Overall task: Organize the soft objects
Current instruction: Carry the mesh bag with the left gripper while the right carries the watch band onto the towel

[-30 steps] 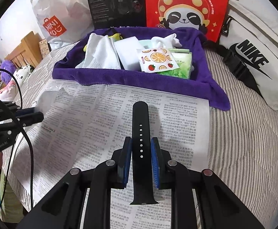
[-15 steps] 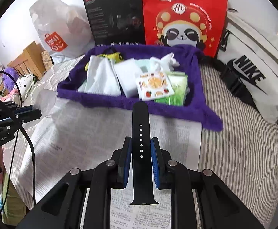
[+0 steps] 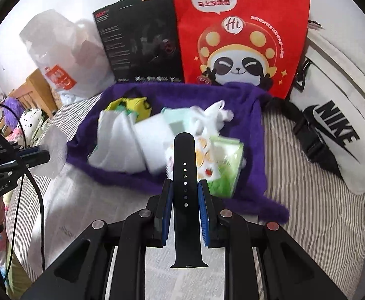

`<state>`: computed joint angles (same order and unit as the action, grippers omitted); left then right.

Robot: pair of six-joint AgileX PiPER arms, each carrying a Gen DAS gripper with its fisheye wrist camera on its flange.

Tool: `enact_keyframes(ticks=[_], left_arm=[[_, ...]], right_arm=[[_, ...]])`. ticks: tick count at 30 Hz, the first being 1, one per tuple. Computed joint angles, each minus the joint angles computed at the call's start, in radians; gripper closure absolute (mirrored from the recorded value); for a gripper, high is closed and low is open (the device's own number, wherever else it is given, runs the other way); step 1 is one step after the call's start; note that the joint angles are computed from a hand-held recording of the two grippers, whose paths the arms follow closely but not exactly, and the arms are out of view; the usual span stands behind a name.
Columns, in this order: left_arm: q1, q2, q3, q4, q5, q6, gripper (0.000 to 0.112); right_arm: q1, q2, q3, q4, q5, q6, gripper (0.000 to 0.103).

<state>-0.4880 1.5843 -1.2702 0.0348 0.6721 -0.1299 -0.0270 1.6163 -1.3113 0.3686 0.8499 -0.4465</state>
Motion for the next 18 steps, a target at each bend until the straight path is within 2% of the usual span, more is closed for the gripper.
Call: enact_keyframes(ticks=[18], left_arm=[[0.085, 0.219, -0.24, -0.091, 0.057, 0.122, 0.103]], right_arm=[[-0.02, 0.346, -0.439, -0.138, 0.069, 0.168, 0.083]])
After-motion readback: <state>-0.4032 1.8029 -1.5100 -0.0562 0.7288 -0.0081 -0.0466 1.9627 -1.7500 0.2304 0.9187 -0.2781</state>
